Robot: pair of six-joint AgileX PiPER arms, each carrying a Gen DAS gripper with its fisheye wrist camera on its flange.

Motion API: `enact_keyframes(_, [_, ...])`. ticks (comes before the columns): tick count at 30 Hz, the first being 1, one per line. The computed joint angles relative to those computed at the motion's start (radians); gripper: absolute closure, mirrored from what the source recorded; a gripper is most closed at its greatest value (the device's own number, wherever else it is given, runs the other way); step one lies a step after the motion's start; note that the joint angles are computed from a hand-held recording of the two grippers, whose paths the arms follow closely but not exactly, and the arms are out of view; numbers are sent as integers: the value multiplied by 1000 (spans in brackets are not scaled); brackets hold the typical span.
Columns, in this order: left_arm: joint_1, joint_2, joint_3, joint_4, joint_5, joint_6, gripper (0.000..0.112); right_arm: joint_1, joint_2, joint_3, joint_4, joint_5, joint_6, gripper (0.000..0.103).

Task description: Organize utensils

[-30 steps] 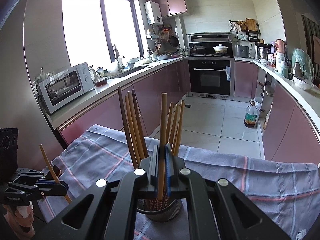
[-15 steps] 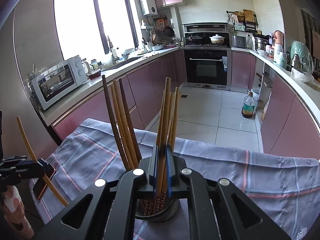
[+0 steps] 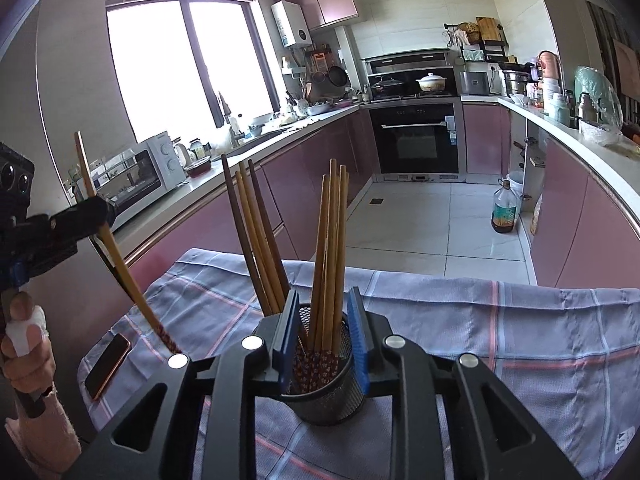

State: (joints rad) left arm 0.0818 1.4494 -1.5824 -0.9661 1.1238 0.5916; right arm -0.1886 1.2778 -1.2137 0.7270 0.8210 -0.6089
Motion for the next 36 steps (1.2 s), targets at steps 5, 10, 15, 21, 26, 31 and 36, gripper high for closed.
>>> enact_keyframes(5, [-38,28,-66,44,-38,-51,105,-19,-39,54,35,18,-38,79])
enact_keyframes(10, [-73,36,-89,87,-62,-92,105,-36,-65,92,57,37,-68,79])
enact_keyframes(15, [-111,60,-104,133,-89,-131,105,-60,-68,123,77,44,-91,79])
enact_keyframes(21, [-159,82,-125,201,-125,-170,105,-74,-76,147,94,57,-109,79])
enact_keyframes(26, [-201,86,-121,260,-143,-197,105,-87,-84,163,107,73,-123,79])
enact_keyframes(31, [-248,88,-101,335,-178,-216,105,-94,-89,173,116,85,-133,79])
enact_keyframes(36, [-306,83,-60,408,-224,-242,105,-102,-100,190,127,90,-145,79])
